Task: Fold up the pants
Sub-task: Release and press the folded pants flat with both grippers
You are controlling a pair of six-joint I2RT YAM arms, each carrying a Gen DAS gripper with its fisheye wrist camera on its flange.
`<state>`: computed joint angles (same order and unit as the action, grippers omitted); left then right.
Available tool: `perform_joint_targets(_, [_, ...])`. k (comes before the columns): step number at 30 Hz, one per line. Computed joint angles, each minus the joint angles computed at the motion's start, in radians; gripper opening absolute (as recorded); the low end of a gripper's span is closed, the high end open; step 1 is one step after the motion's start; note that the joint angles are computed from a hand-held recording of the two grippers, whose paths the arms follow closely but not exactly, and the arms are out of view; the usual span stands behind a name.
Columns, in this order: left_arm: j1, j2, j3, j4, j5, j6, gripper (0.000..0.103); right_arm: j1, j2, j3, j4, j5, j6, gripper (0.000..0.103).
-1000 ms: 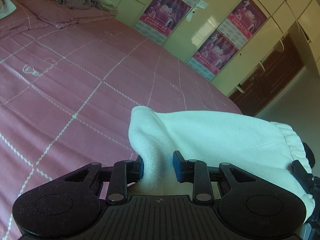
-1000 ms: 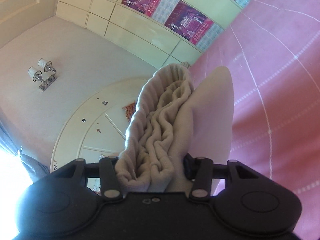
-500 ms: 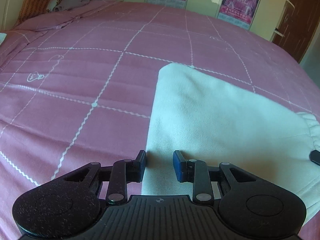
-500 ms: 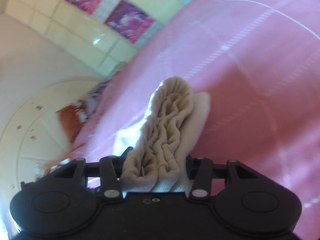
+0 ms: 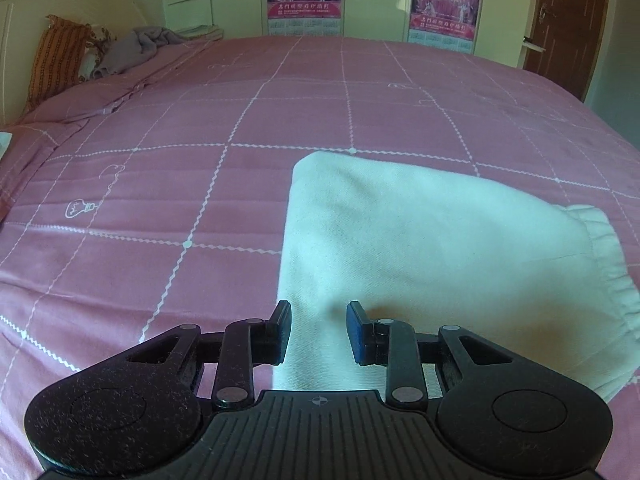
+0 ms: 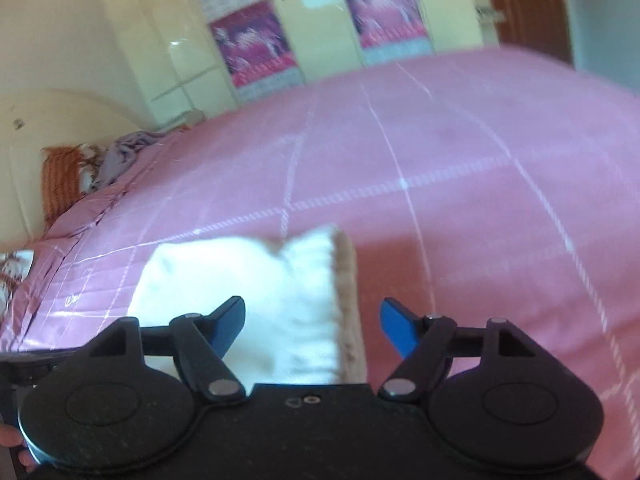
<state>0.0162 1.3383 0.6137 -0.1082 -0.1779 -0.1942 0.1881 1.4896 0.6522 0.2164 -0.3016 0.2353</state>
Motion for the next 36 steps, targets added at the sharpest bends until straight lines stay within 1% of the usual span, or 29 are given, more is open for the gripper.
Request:
perform_joint_targets(1, [-0.021,-0.011,0.004,-0.012,-0.006,-0.014,0.030,0.030,-0.028,-0.002,-0.005,0.031,-0.025,0.068])
perform_joint_targets(2, [-0.042,-0.016,0.005,-0.018,-0.007,-0.020,0.030,0.068,-0.041,0.015,-0.019,0.076,-0.059,0.066])
perform_joint_targets(3, [-0.071,-0.020,0.001,-0.021,-0.019,-0.021,0.033,0.105,-0.053,0.021,-0.027,0.117,-0.083,0.061])
perform_joint_targets(4, [-0.097,-0.020,-0.004,-0.018,-0.033,-0.018,0.044,0.143,-0.054,0.030,-0.032,0.153,-0.107,0.054])
perform_joint_targets(5, [-0.130,-0.013,-0.014,-0.010,-0.054,-0.014,0.059,0.176,-0.051,0.034,-0.034,0.183,-0.124,0.052])
perform_joint_targets(6, [-0.157,-0.010,-0.030,0.000,-0.072,-0.022,0.063,0.204,-0.041,0.039,-0.039,0.206,-0.137,0.050])
perform_joint_targets(9, [-0.210,0.022,-0.079,0.031,-0.107,-0.045,0.065,0.258,0.006,0.042,-0.060,0.252,-0.172,0.046])
perform_joint_targets(10, [-0.229,0.013,-0.122,0.084,-0.139,-0.045,0.068,0.274,0.020,0.030,-0.061,0.282,-0.188,0.045])
perform_joint_targets(11, [-0.238,0.011,-0.142,0.109,-0.151,-0.049,0.070,0.284,0.039,0.015,-0.052,0.314,-0.205,0.044])
perform_joint_targets(12, [-0.237,0.009,-0.153,0.122,-0.147,-0.054,0.071,0.298,0.065,0.002,-0.036,0.360,-0.220,0.045])
perform_joint_targets(13, [-0.238,0.007,-0.161,0.132,-0.148,-0.061,0.071,0.297,0.079,-0.022,-0.016,0.374,-0.226,0.045])
perform_joint_targets(15, [-0.258,0.009,-0.172,0.146,-0.176,-0.080,0.072,0.275,0.076,-0.084,0.060,0.337,-0.220,0.045])
perform_joint_targets(17, [-0.280,0.021,-0.169,0.146,-0.206,-0.090,0.072,0.295,0.091,-0.067,0.049,0.366,-0.214,0.045])
perform_joint_targets(18, [-0.280,0.028,-0.158,0.134,-0.208,-0.099,0.072,0.303,0.106,-0.059,0.054,0.378,-0.213,0.045])
perform_joint_targets(21, [-0.281,0.062,-0.099,0.069,-0.216,-0.111,0.072,0.293,0.137,-0.070,0.101,0.368,-0.154,0.047])
perform_joint_targets(22, [-0.281,0.074,-0.072,0.035,-0.222,-0.109,0.074,0.303,0.139,-0.061,0.088,0.383,-0.149,0.047])
perform_joint_targets(24, [-0.283,0.078,-0.029,-0.035,-0.226,-0.111,0.079,0.316,0.136,-0.018,0.008,0.404,-0.162,0.048])
perform_joint_targets(25, [-0.283,0.077,-0.014,-0.062,-0.233,-0.117,0.088,0.307,0.127,0.008,-0.047,0.393,-0.176,0.048])
perform_joint_targets(26, [-0.285,0.074,-0.006,-0.080,-0.242,-0.124,0.103,0.301,0.122,0.030,-0.093,0.385,-0.180,0.048])
perform_joint_targets(27, [-0.290,0.065,-0.011,-0.083,-0.254,-0.130,0.103,0.297,0.116,0.044,-0.128,0.382,-0.181,0.048])
perform_joint_targets(29, [-0.294,0.051,-0.019,-0.087,-0.252,-0.139,0.103,0.316,0.110,0.056,-0.162,0.413,-0.169,0.049])
perform_joint_targets(33, [-0.298,0.053,0.017,-0.174,-0.253,-0.216,0.103,0.367,0.108,0.041,-0.152,0.504,-0.133,0.049])
perform_joint_targets(35, [-0.298,0.066,0.053,-0.239,-0.262,-0.260,0.103,0.365,0.103,0.043,-0.163,0.504,-0.125,0.049])
perform_joint_targets(36, [-0.293,0.059,0.057,-0.255,-0.250,-0.270,0.103,0.359,0.100,0.043,-0.165,0.494,-0.126,0.050])
